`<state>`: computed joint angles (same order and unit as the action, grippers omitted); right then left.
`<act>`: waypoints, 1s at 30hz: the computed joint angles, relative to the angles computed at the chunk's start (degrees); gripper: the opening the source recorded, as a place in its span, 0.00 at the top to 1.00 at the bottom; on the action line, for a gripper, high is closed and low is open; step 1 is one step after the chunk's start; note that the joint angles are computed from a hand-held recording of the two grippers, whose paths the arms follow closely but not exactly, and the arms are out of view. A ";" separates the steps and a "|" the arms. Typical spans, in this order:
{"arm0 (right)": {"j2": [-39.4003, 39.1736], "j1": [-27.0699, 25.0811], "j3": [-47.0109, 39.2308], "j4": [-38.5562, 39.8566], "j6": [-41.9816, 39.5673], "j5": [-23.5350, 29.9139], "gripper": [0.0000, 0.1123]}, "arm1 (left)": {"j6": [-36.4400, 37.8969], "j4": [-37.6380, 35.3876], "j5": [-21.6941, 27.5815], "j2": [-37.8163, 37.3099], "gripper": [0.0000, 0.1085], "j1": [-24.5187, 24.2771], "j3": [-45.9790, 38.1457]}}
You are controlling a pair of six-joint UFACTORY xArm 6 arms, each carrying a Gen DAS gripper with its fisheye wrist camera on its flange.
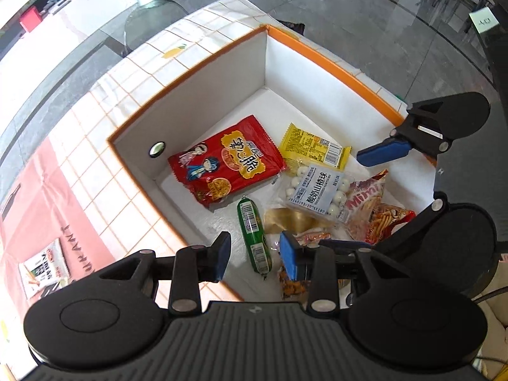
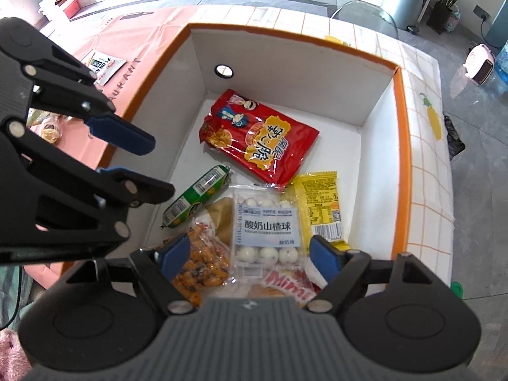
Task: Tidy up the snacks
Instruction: 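Open both tools to drop the stick and pack into the box, then move both tools back over the remaining snack pile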
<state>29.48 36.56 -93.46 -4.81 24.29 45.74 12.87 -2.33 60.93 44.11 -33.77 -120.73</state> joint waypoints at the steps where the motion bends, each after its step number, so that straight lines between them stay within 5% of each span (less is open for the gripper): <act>1: -0.33 0.21 -0.10 -0.29 0.58 0.48 0.29 | -0.18 -0.25 -0.79 -1.26 0.61 0.14 1.65; 15: -4.71 4.10 -1.29 -0.73 8.41 4.19 0.29 | -9.76 0.76 -22.69 -26.86 0.61 2.43 37.12; 23: -6.54 7.40 1.70 5.12 11.64 -3.16 0.29 | -13.01 -4.31 -32.18 -41.04 0.61 5.06 55.07; 26: -6.78 9.69 2.89 0.85 17.02 -6.59 0.29 | -13.07 -7.81 -35.33 -45.53 0.61 6.23 60.83; 30: -5.75 12.98 1.82 -10.13 28.48 -8.14 0.29 | -18.85 -2.12 -39.70 -50.52 0.61 7.71 67.22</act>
